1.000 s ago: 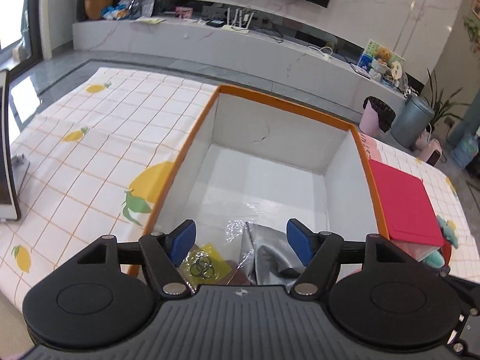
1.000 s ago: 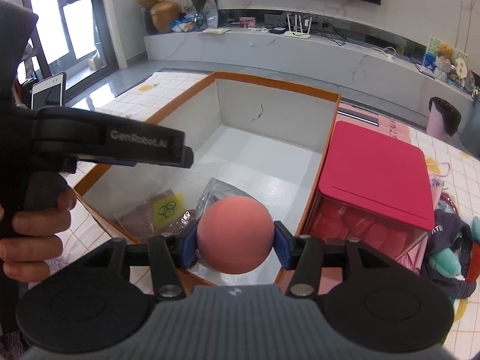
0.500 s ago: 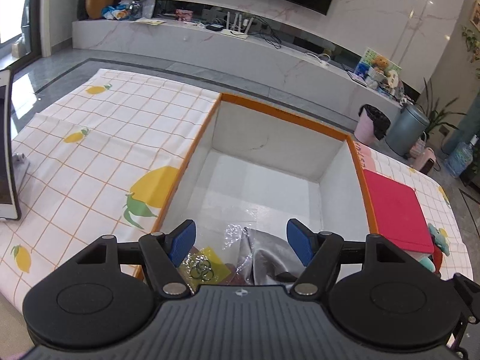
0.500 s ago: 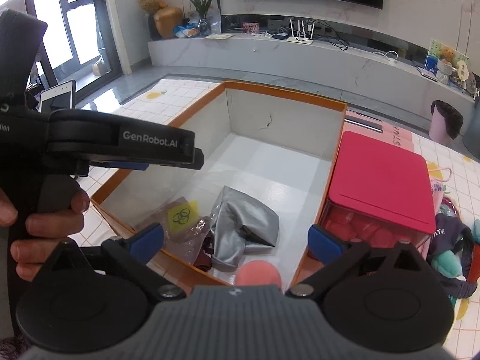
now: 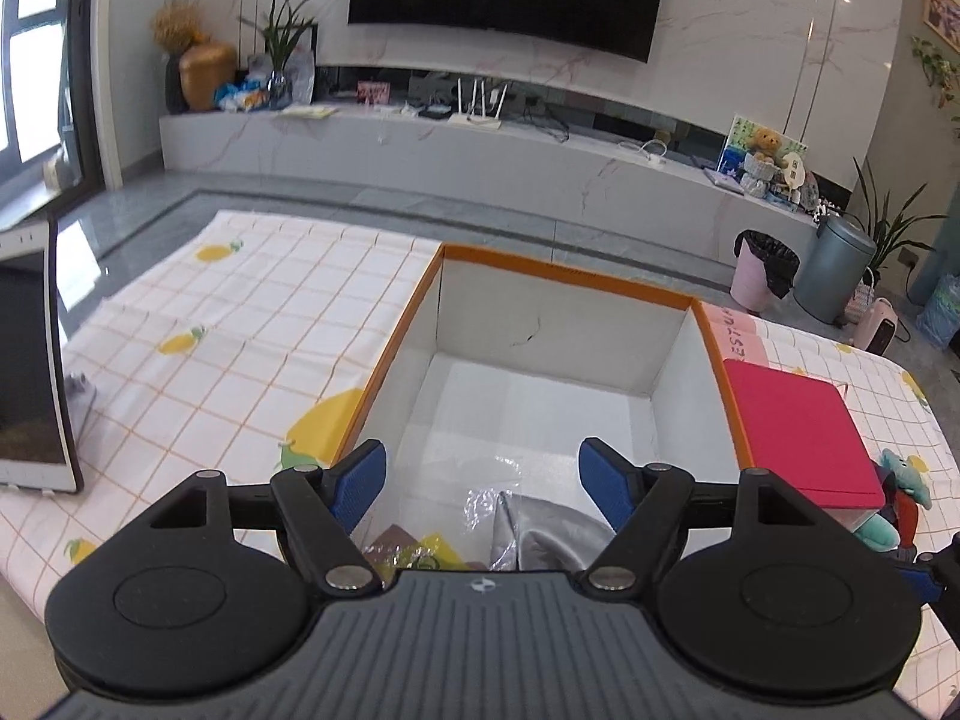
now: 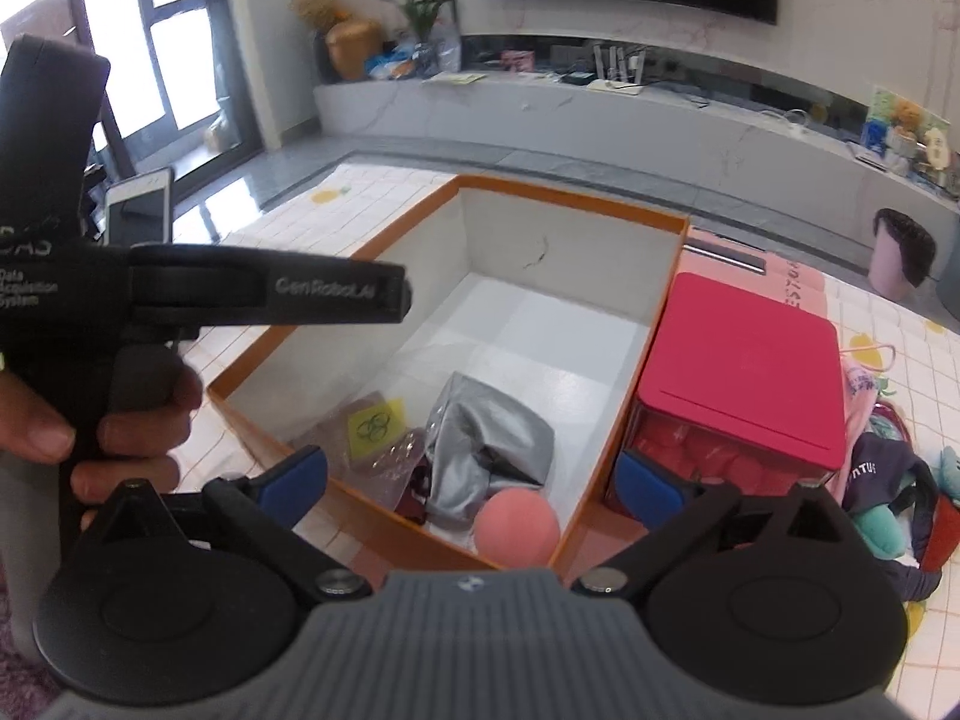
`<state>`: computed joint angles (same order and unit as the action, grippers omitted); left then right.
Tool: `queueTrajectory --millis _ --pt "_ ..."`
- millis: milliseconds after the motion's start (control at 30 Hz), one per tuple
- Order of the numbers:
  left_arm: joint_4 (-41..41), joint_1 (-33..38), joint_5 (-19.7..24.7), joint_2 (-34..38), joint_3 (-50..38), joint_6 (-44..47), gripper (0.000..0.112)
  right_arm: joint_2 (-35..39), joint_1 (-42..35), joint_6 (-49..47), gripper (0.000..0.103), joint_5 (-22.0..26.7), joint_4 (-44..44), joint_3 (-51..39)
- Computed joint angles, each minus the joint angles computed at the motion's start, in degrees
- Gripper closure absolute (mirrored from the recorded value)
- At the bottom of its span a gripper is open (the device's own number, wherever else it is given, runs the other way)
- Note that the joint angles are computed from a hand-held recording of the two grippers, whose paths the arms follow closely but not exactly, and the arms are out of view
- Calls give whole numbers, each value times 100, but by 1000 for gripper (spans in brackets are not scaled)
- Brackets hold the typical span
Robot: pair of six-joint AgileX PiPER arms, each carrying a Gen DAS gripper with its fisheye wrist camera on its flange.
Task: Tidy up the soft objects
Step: 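Move both tools back from the box to the pile of soft items, then grasp the white tissue pack with the right tool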
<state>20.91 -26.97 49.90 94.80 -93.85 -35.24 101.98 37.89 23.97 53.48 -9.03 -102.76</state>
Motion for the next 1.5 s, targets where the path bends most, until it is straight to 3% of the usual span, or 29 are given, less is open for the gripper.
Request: queueTrajectory --millis 333,467,567,733,933,1033,1167,1267,1500 --pt "552 -349 -257 -174 208 -301 24 -389 -171 -6 3 -68 -36 287" --pt "627 -430 -140 -215 128 -642 24 -612 -178 94 3 12 -274 455" --pt "359 -388 -249 -407 169 -904 24 -906 -309 -15 3 4 -312 746" --pt "-585 -339 -542 -645 229 -197 24 -1380 -717 121 3 129 -599 1021" --pt "-327 -938 -739 -566 382 -219 23 -1797 -1435 891 3 127 -1082 1626" --pt "1 -1311 -790 -441 430 -360 23 -1741 -1912 1313 3 105 -1045 1895" --pt "232 -1746 -795 -286 471 -370 23 -1297 -2685 1312 3 -1 -101 2239" --pt "401 -1997 -639 -120 445 -251 23 -840 -2727 1594 3 288 -156 2190" --pt "387 -2132 -442 98 468 -119 23 -317 -2589 1827 3 238 -541 2174"
